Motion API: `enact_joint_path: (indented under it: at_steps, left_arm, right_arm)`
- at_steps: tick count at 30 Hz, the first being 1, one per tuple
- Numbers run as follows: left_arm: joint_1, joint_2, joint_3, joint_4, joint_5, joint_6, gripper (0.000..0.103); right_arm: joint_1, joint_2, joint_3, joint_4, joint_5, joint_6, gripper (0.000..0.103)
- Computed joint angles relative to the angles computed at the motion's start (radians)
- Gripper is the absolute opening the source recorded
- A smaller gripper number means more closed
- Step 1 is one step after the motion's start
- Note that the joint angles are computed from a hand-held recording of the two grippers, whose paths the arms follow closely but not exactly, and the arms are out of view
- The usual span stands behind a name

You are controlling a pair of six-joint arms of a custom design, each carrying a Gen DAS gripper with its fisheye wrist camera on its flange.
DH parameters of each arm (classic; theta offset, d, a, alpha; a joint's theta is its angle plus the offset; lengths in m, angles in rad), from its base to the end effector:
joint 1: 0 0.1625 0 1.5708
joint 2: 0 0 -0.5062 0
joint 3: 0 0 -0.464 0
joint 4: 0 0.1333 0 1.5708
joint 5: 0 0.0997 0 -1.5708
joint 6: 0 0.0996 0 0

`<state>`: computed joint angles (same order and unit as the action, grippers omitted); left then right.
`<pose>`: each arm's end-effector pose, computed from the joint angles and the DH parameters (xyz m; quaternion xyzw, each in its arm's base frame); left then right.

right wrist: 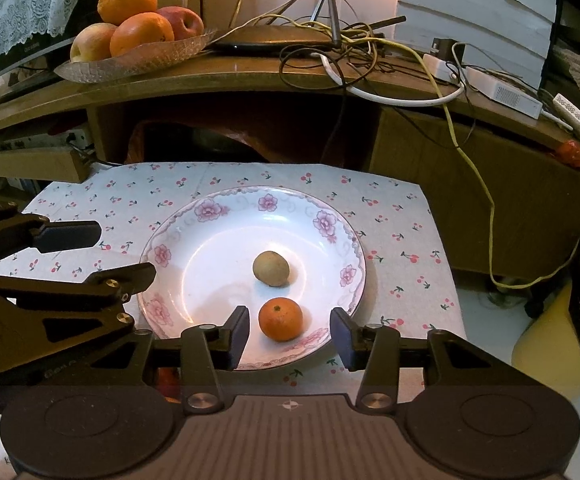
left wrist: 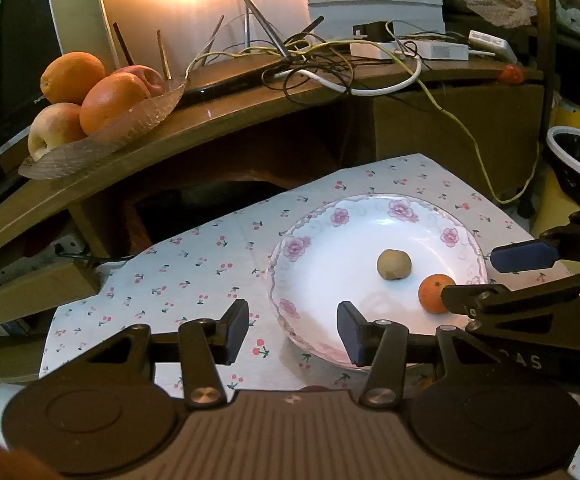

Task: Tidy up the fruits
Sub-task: 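Open left tool to drop the kiwi while right tool releases the tangerine onto the plate, then withdraw both tools from the plate back toward the remaining fruits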

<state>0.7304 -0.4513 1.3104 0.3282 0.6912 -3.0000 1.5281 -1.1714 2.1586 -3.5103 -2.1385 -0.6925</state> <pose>-0.3738 -0.6167 -0.0643 0.3473 0.8216 -0.3051 0.3337 0.0550 -0.5816 0.2742 0.1507 -0.8495 0.3212 0.3904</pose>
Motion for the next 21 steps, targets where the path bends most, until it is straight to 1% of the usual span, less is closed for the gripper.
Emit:
enact_joint_path:
  at_steps: [10,21]
  left_arm:
    - [-0.001,-0.018,0.022,-0.009,-0.002,0.010,0.055]
    - [-0.002,-0.054,0.077,-0.014,-0.015,0.011,0.055]
  right_arm:
    - [0.006,0.000,0.009,-0.003,-0.009,-0.001,0.046]
    - [0.016,0.003,0.018,-0.002,-0.014,-0.007,0.047]
